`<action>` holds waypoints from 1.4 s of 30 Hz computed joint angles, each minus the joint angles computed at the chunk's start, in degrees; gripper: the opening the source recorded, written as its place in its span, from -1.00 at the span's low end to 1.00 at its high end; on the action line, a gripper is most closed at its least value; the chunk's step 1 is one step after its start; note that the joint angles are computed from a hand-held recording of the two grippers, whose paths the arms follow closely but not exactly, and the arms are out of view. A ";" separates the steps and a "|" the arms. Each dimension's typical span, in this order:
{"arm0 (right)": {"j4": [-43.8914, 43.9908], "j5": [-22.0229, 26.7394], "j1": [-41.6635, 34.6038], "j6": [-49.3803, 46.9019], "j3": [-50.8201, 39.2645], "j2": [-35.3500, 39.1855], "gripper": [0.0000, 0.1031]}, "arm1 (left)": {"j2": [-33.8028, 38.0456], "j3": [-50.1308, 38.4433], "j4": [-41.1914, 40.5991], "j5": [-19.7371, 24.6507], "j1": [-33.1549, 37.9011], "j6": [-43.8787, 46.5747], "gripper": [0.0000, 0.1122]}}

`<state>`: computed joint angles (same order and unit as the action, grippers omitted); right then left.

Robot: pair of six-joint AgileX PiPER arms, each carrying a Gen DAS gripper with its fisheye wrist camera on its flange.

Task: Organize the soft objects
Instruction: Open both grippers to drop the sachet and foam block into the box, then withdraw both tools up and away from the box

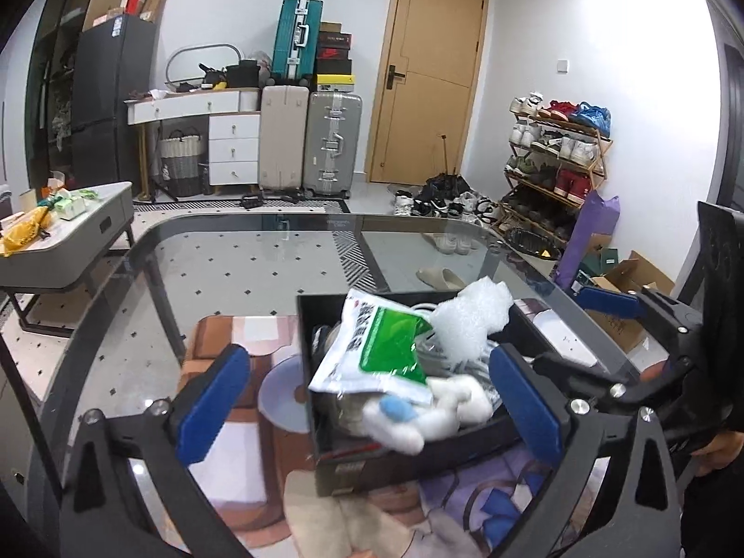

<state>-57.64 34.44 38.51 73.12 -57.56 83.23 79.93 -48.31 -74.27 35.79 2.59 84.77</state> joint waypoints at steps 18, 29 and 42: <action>-15.24 13.63 15.14 25.77 11.74 -8.48 0.98 | -7.77 11.94 -12.36 4.56 9.60 18.81 0.84; -18.32 16.20 18.36 30.19 13.71 -8.92 0.98 | -7.20 13.18 -15.45 4.89 9.70 22.16 0.84; -20.46 17.58 18.97 31.90 13.61 -7.21 0.98 | -8.53 14.54 -17.00 3.98 9.25 23.79 0.84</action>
